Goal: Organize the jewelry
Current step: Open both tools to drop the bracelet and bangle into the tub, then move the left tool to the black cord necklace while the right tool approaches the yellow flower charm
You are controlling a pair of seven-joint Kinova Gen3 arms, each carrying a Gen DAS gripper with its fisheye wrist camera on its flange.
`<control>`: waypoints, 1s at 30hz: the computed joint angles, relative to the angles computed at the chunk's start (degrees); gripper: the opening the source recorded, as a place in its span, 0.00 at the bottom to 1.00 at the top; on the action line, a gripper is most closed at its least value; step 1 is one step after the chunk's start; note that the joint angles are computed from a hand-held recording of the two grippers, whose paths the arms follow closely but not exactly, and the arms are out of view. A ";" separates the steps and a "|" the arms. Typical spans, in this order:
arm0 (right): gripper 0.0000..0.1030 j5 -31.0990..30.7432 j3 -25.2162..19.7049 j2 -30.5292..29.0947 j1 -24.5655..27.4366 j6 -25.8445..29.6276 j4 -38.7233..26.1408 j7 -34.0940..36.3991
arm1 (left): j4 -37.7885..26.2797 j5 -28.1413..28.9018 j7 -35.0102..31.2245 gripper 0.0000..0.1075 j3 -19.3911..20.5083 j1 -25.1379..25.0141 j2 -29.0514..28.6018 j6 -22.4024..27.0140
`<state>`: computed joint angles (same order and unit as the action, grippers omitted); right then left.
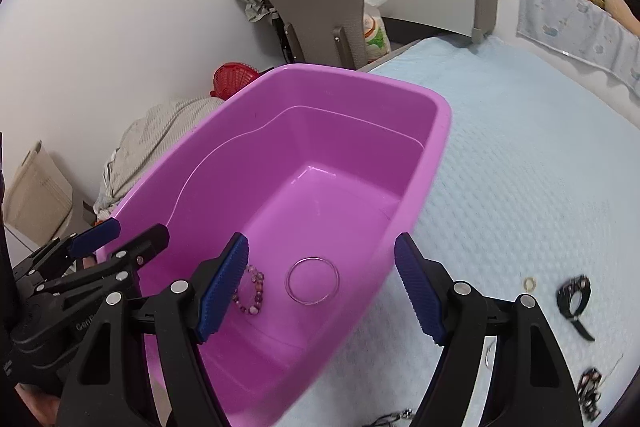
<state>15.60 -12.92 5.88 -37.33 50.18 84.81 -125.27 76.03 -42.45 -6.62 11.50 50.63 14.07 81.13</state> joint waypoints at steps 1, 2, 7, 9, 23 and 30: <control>0.70 0.33 0.02 -0.65 -0.13 -0.33 0.86 -0.81 | -0.10 -0.32 0.10 0.65 0.09 0.35 0.06 0.35; 0.70 0.57 -0.03 -1.33 -0.11 -0.67 1.73 -1.48 | -0.27 -0.88 0.35 0.66 0.24 0.98 0.16 0.90; 0.70 2.51 -1.35 -5.51 0.70 -2.13 6.57 -5.75 | -1.11 -3.16 1.01 0.73 0.73 3.73 0.80 3.14; 0.70 3.38 -2.26 -7.41 1.29 -2.81 8.45 -7.63 | -1.39 -4.06 1.24 0.75 0.85 4.86 1.01 3.91; 0.70 3.98 -10.95 -24.47 9.52 -5.22 23.58 -15.99 | -1.41 -7.85 3.84 0.87 2.39 11.83 1.71 5.15; 0.71 -1.74 -12.11 -35.68 14.62 -2.13 31.08 -15.24 | -0.89 -8.52 5.17 0.88 3.19 15.13 2.62 2.59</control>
